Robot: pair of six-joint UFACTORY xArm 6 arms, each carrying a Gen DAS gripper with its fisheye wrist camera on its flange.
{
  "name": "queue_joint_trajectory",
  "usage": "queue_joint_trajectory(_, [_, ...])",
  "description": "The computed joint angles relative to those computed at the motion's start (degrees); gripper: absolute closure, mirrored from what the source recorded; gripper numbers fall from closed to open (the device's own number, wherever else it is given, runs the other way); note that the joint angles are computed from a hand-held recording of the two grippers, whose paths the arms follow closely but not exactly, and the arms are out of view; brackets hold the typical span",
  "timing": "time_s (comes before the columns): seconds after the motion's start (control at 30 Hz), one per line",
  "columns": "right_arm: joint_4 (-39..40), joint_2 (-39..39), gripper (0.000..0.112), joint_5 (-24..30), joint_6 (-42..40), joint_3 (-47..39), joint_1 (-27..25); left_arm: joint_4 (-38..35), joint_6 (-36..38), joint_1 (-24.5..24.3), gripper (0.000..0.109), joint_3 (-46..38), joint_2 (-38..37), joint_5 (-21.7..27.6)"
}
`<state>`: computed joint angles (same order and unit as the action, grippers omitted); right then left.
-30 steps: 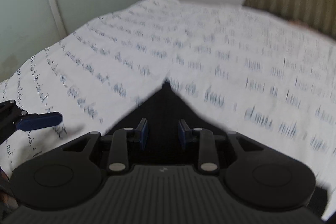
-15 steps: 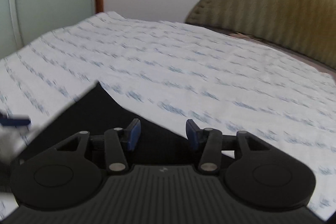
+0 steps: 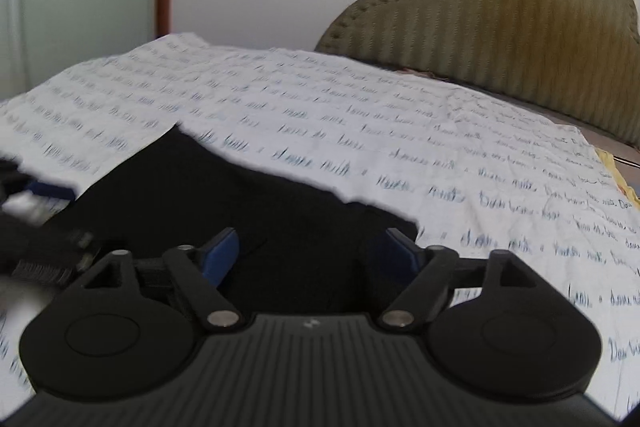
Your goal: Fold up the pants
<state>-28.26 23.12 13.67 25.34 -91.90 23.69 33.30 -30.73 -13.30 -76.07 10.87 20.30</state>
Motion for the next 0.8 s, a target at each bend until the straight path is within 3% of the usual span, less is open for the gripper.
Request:
queue_joint_trajectory(0.13, [-13.9,-1.6,0.031,6.5,11.6,2.8,0.7,0.9,-1.5,-0.1,0.032,1.1,-1.1,0.2])
queue_joint_trajectory(0.33, [-30.9,-14.4,0.023,-5.9,39.5,18.2,-1.1,3.3,-6.2,-0.2,0.032,5.4,-5.6,0.6])
queue_joint_trajectory(0.43, [-35.7,-18.3,0.016,-7.9,44.9,22.2,0.3,4.5,-8.8,-0.3,0.031,8.6,-8.3,0.3])
queue_joint_trajectory(0.53, [-41.5,-20.4,0.012,-4.1,47.2,23.5,3.2,6.4,-11.7,-0.5,0.031,11.6,-11.3,0.8])
queue_joint_trajectory(0.63, [-46.6,-21.0,0.009,0.0,49.6,24.1,6.4,9.4,-15.5,-0.4,0.022,14.3,-14.1,1.8])
queue_joint_trajectory(0.8, [-48.8,-18.7,0.009,3.8,56.3,23.0,9.8,16.8,-25.2,0.4,0.022,17.6,-16.7,4.6])
